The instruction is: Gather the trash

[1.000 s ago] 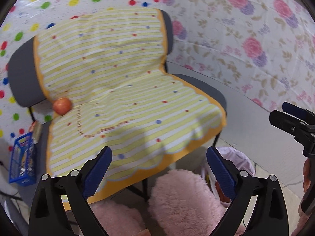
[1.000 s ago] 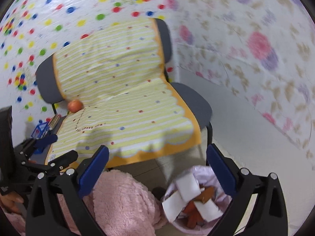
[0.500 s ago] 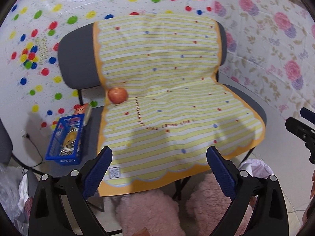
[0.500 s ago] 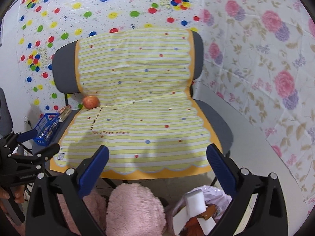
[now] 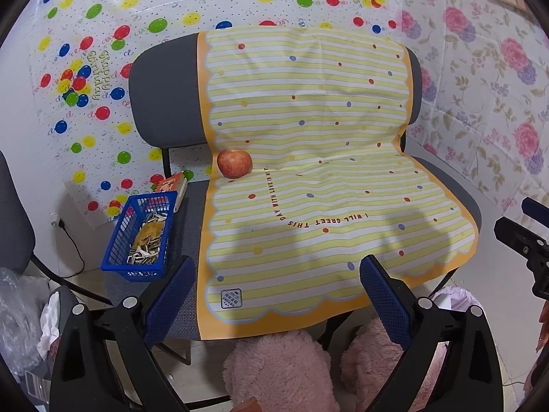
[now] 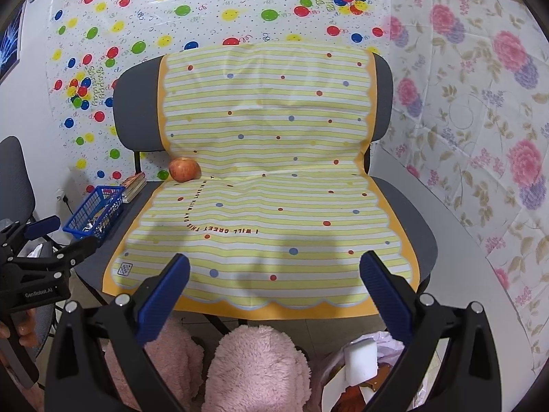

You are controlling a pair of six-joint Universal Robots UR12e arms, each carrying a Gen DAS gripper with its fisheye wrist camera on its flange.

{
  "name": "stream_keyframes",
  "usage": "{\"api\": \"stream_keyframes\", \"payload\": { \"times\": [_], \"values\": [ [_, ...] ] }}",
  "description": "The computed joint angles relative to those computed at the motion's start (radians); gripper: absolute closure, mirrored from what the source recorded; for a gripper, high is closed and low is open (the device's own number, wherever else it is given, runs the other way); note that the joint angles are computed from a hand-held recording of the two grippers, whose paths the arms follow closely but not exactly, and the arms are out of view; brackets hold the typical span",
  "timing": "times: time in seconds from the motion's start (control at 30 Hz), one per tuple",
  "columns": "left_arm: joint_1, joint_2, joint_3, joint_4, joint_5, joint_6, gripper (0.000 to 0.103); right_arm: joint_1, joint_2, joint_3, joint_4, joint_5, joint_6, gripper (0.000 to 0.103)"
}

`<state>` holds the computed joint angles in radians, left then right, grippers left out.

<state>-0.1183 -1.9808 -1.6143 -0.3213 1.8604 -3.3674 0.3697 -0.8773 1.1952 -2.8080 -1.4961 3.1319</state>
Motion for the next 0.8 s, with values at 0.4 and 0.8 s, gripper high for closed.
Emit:
{"api": "stream_keyframes", "payload": {
  "times": [0.4,0.8],
  "values": [
    [0.002,0.0,0.001,-0.003,0.0,-0.002,0.008,-0.001,0.006,-0.01,0.009,0.005,0.001,0.006],
    [0.001,-0.003,0.007,-0.008,0.0,-0.001,0.008,-0.004,0.006,-0.011,0.01,0.009,0.007,0.006]
  ]
}}
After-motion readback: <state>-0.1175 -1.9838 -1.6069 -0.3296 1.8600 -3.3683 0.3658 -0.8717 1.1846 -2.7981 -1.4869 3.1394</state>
